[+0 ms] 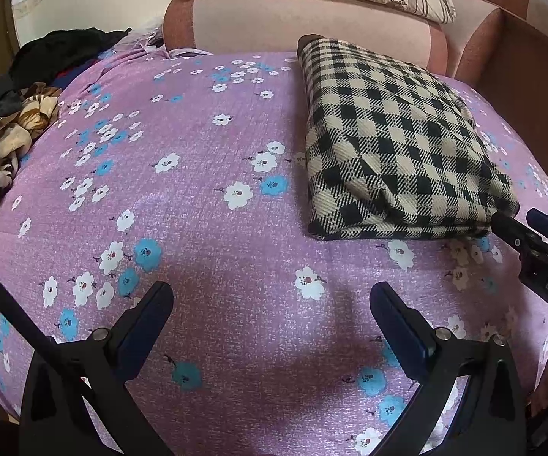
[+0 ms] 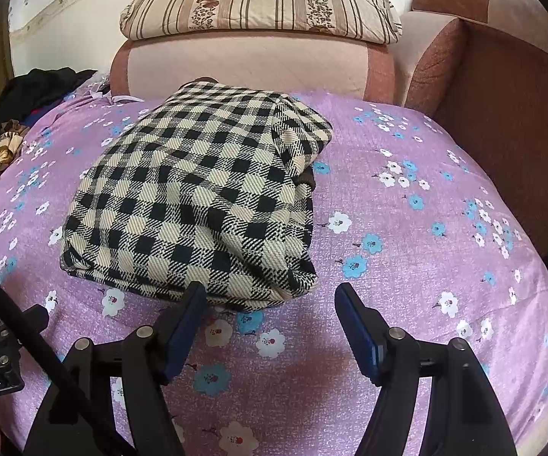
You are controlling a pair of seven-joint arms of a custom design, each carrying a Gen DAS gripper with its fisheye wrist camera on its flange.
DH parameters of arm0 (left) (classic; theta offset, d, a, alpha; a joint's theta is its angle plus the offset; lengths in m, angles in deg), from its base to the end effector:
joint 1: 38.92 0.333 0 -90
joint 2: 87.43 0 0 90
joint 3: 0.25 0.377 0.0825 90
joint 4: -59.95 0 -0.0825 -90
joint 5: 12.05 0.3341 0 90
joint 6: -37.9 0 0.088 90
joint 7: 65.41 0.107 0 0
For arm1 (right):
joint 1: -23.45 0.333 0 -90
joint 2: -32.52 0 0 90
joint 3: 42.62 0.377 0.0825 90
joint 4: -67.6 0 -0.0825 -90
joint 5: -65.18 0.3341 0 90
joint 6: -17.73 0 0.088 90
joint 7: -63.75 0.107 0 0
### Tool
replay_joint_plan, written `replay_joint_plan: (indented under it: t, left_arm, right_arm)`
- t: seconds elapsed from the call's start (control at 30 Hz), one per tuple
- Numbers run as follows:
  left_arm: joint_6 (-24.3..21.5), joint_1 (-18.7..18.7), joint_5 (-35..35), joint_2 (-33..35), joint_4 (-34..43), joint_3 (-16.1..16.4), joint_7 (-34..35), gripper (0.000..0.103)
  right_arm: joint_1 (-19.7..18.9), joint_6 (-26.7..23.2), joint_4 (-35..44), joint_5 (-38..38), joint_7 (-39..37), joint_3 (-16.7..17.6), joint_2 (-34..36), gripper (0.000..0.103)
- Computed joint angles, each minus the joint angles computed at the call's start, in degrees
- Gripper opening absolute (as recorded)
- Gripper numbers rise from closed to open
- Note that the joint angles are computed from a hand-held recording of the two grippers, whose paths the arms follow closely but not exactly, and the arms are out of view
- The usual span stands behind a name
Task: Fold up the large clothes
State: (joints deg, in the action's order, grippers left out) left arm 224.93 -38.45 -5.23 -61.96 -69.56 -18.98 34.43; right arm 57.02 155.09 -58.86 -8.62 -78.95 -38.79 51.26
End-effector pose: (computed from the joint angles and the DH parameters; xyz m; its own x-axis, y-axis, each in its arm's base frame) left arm 0.5561 -0.1769 0.3394 -0.5126 -0.8585 -0.0111 -0.7067 0.4292 -0.5625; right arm 0.4304 0.3176 0.3216 -0.4947 -0.8690 0.0081 -0.6333 0.3541 -0.6881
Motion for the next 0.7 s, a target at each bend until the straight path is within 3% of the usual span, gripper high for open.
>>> replay_joint_plan:
  t: [0.7]
  left_arm:
    - [-0.3, -2.7, -0.5, 0.0, 0.3, 2.6, -0.7, 0.103]
  right_arm:
    - [0.0, 0.0, 0.1, 0.1, -0.2, -0.1, 0.2, 0.076]
